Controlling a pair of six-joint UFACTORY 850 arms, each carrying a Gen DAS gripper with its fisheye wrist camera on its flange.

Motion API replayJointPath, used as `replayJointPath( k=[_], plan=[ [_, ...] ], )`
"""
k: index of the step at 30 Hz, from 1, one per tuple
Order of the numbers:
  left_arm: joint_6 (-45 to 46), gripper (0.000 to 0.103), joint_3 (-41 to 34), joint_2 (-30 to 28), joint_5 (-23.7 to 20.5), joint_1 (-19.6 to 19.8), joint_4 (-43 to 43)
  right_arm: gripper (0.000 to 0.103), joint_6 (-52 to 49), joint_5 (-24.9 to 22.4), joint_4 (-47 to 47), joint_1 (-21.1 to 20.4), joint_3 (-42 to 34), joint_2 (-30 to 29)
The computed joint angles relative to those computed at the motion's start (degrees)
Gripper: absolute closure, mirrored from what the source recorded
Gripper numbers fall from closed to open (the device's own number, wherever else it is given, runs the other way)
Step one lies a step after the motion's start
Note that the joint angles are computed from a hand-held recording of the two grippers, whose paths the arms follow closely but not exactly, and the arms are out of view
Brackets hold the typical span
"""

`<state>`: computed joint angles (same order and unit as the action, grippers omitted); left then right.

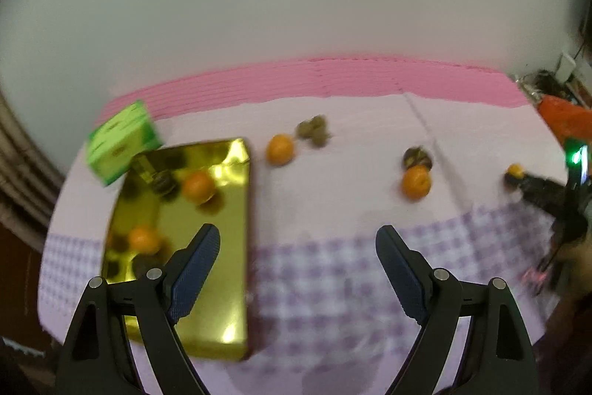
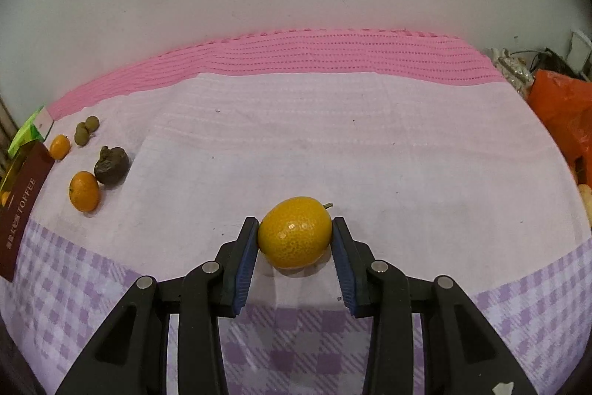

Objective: Organize fruits
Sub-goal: 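Grasp a small green fruit with the left gripper while the right gripper holds the yellow orange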

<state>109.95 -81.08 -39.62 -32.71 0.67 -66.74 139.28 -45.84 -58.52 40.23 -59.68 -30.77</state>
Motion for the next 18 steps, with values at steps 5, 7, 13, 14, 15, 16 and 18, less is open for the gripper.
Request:
replayJointPath(
  k=[5,7,13,14,15,16,18],
  plan=[
    [-19.26,0.018,-10.24,-6.25,-7.50,-4.02,10.03,0.067,5.57,0.17,-4.34,-0.21,0.68,-0.40],
    [-28.42,0.020,-15.04,-9.53,-8.24,-5.95,14.55,0.067,7.08,0.37,-5.67,-0.31,0.72,-0.63],
    [-42.00,0.046,-25.14,-17.28,-6.89,-10.13,23.53,0.067,11.90,2.69,-9.43,-0.53,2.03,0.04],
    [-42.90,0.047,-26.05,-18.10,-5.92,-10.61,24.47,0.067,12.16,2.78,-9.71,-0.53,2.11,0.09],
    [-43.37,0.047,-26.70,-18.68,-5.25,-10.84,25.03,0.067,12.38,3.01,-10.14,-0.55,2.17,0.12],
    [-45.08,0.047,-27.69,-19.43,-4.46,-11.27,26.57,0.067,12.54,3.20,-10.54,-0.56,2.26,0.16],
    [-46.20,0.047,-29.71,-20.84,-3.77,-11.72,27.62,0.067,12.55,3.58,-11.20,-0.61,2.31,0.15]
  ],
)
